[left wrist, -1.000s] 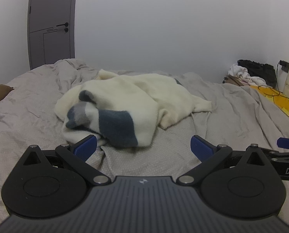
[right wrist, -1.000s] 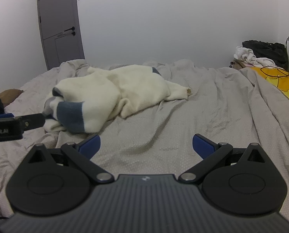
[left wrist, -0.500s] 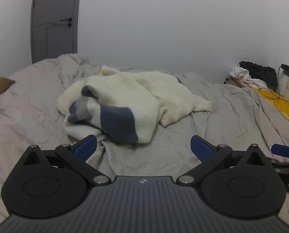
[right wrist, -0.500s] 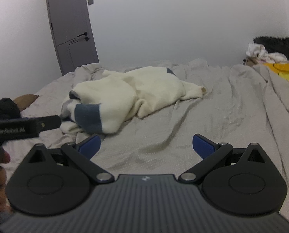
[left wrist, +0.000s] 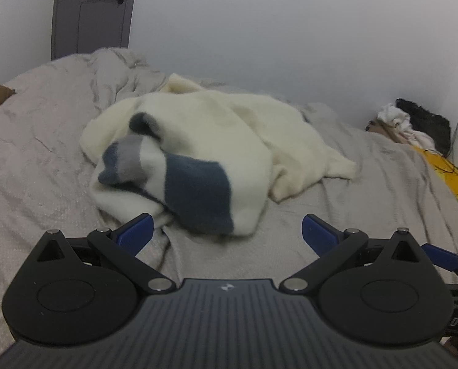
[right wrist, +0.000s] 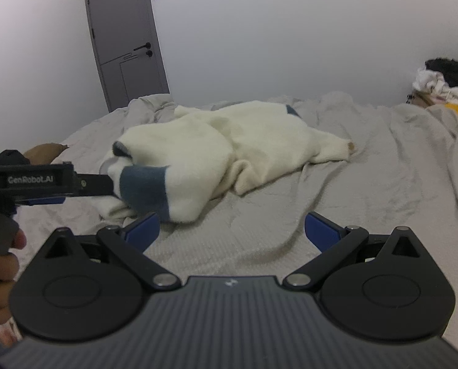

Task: Fold large clothes
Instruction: 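Close the left gripper on the striped sleeve while the right gripper grasps the sweater body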

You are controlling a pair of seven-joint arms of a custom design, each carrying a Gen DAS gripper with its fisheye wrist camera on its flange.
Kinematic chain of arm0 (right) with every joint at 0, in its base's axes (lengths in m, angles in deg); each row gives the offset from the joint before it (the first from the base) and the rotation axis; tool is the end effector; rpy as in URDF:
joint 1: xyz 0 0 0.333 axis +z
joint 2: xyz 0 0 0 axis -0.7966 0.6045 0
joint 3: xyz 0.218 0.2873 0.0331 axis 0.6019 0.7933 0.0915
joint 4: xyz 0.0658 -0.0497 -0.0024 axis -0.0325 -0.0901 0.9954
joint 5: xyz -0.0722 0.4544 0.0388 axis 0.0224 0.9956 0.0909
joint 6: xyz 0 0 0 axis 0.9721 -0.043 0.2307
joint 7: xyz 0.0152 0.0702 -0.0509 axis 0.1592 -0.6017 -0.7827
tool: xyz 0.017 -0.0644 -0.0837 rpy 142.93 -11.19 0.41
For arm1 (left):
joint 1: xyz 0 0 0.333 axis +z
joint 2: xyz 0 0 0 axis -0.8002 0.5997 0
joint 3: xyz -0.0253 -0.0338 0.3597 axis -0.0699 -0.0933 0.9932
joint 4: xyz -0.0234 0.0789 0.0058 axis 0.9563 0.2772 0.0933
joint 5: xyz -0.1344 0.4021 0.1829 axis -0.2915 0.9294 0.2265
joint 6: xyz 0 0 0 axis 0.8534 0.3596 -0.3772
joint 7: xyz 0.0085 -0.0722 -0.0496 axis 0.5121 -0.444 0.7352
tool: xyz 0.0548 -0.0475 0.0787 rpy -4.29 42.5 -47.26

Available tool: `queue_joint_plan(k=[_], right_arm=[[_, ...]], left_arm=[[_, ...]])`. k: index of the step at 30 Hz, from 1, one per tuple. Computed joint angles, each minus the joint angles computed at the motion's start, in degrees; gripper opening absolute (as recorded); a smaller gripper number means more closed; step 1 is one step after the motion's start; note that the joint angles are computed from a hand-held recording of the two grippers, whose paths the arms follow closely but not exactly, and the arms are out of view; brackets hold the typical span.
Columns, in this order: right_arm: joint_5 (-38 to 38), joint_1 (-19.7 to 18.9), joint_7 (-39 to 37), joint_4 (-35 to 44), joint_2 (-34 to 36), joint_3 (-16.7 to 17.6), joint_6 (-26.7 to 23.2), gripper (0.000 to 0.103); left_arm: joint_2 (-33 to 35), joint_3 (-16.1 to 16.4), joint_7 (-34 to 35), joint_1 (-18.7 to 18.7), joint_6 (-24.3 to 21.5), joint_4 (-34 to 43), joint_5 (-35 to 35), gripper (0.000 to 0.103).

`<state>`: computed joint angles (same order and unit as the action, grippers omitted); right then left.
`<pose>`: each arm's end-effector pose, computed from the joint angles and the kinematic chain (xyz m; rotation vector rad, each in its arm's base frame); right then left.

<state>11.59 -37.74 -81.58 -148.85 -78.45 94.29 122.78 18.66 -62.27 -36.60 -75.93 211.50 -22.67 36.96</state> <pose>0.6439 0.1698 0.4736 -1.7440 1.1963 -0.5062 0.6171 -0.3852 0.4955 -1.9378 1.3470 -0.9026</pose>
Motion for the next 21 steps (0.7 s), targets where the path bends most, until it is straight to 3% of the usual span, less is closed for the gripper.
queue_joint_plan(k=[5, 12, 21], right_arm=[[-2.62, -0.23, 1.73, 4.51, 4.77, 0.77, 0.77, 0.102], [-12.24, -1.56, 7.26, 11.91, 13.08, 3.89, 3.75, 0.102], [-27.67, -0.91, 19.23, 23.95, 25.49, 4.27, 4.62, 0.102]], left_arm=[[3.07, 1.4, 1.41, 1.96, 3.65, 1.44, -5.13, 0.103], [7.18, 4.36, 2.96, 3.69, 12.69, 1.69, -13.46, 0.103], [11.44, 9.43, 2.56, 2.0, 19.93, 2.96, -19.98, 0.103]])
